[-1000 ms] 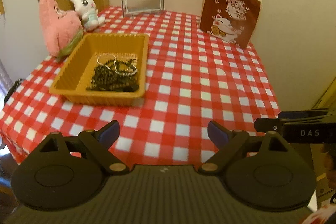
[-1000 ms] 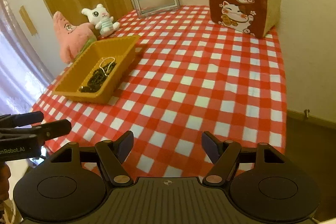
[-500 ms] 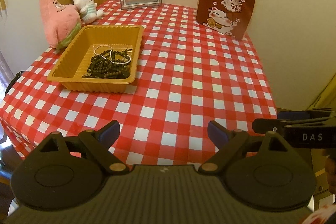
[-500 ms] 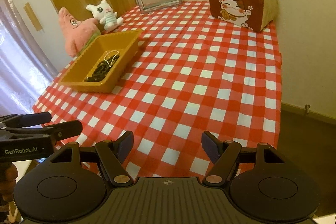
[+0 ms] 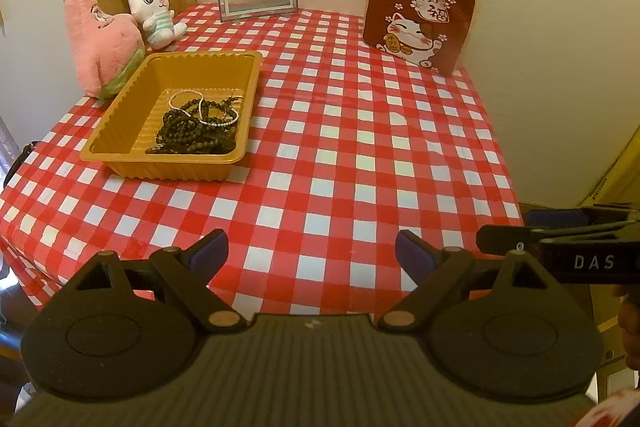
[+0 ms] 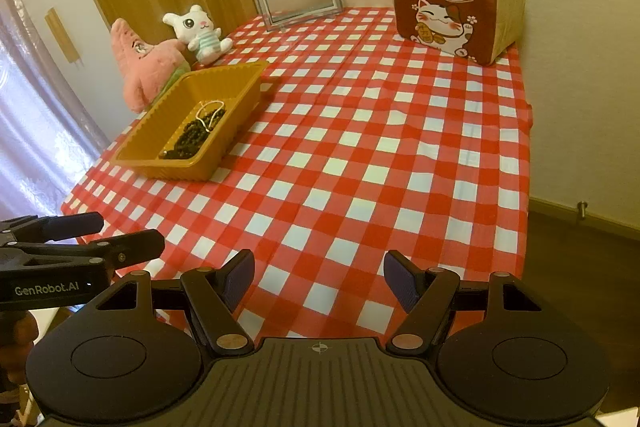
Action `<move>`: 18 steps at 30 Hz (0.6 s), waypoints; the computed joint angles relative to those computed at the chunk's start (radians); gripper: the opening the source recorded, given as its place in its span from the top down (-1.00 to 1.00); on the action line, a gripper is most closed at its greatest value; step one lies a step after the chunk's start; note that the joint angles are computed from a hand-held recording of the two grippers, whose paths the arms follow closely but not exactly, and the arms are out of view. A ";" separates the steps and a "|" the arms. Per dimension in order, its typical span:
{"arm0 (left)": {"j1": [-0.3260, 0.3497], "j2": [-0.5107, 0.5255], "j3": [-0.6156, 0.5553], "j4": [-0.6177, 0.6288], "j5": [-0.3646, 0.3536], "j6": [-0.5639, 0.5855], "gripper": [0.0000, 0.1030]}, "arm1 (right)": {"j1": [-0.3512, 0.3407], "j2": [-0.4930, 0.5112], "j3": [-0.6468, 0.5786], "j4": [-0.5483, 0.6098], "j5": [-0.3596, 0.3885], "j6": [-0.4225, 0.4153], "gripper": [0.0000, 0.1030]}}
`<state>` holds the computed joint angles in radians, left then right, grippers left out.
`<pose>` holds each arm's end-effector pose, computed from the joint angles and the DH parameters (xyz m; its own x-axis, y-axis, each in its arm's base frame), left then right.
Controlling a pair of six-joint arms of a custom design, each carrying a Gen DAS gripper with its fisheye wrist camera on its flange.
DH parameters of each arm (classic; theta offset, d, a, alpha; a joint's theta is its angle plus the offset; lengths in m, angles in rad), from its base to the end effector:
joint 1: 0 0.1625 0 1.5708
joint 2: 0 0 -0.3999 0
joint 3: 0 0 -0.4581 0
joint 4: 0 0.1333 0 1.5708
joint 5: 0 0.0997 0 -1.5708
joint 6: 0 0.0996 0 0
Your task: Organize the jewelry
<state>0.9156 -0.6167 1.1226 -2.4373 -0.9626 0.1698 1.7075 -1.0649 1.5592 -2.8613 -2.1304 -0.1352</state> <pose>-0.3665 -0.7892 0.1305 -0.6661 0.4607 -0.5866 0.6927 0.6738 -0.2574 0.1788 -0.7094 0.3072 -0.8703 0.1646 0.4642 -0.2146 0.7217 -0.6581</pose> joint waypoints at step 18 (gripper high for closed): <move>0.003 0.010 -0.012 0.001 -0.011 0.009 -0.74 | -0.005 0.004 -0.010 0.011 -0.006 -0.004 -0.38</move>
<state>0.9190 -0.6063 1.1104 -2.4368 -0.9735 0.1785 1.7022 -1.0613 1.5495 -2.8505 -2.1362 -0.1390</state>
